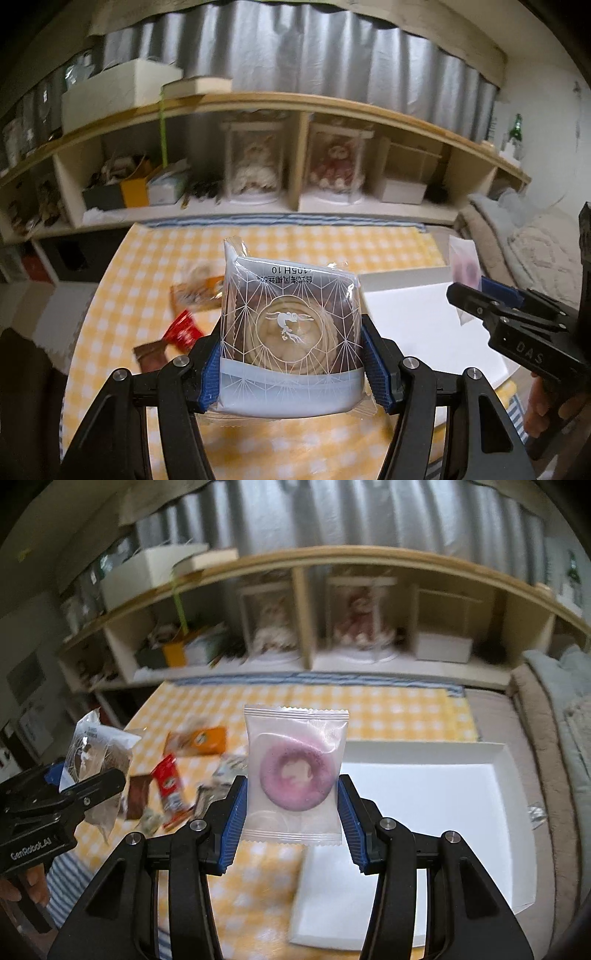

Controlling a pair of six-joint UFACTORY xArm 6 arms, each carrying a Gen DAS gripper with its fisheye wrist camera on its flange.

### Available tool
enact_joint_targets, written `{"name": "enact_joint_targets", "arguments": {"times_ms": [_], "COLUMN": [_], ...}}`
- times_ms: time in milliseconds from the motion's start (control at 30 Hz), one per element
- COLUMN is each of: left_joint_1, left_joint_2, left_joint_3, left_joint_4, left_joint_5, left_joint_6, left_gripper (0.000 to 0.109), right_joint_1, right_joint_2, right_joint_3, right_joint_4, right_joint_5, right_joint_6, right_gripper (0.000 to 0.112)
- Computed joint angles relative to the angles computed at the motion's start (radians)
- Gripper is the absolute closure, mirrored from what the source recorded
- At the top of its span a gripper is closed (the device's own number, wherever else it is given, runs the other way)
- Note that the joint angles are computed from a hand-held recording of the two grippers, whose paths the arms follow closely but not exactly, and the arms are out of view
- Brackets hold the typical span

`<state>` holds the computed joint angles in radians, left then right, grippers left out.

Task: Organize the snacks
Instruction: 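Carry the round cake with the left tool while the right tool carries the donut packet to the tray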

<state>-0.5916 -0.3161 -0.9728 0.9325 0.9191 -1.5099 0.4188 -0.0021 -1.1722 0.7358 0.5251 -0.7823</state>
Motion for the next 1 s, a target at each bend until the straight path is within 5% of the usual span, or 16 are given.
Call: {"name": "enact_joint_targets", "arguments": {"times_ms": [333,600,1000], "left_joint_1": [-0.011,-0.044,0.073], "left_joint_2": [0.132,0.304,0.723], "left_joint_3": [-0.186,-0.386,-0.786], "left_joint_4": [0.041,0.028,-0.307], "left_joint_5": [-0.011,-0.02,-0.166], "left_joint_6": [0.052,0.089,0.33], "left_gripper": [0.047,0.047,0.047], "right_joint_1": [-0.093,-0.186,-0.322], "right_joint_2": [0.029,0.035,0.195], "right_joint_3": [-0.059,-0.111,-0.298], "right_joint_4": [0.021,0.023,-0.181], "right_joint_5": [-0.017,0.057,0.241], "right_joint_6": [0.004,-0.056,0.012], "right_gripper": [0.064,0.063,0.063]}}
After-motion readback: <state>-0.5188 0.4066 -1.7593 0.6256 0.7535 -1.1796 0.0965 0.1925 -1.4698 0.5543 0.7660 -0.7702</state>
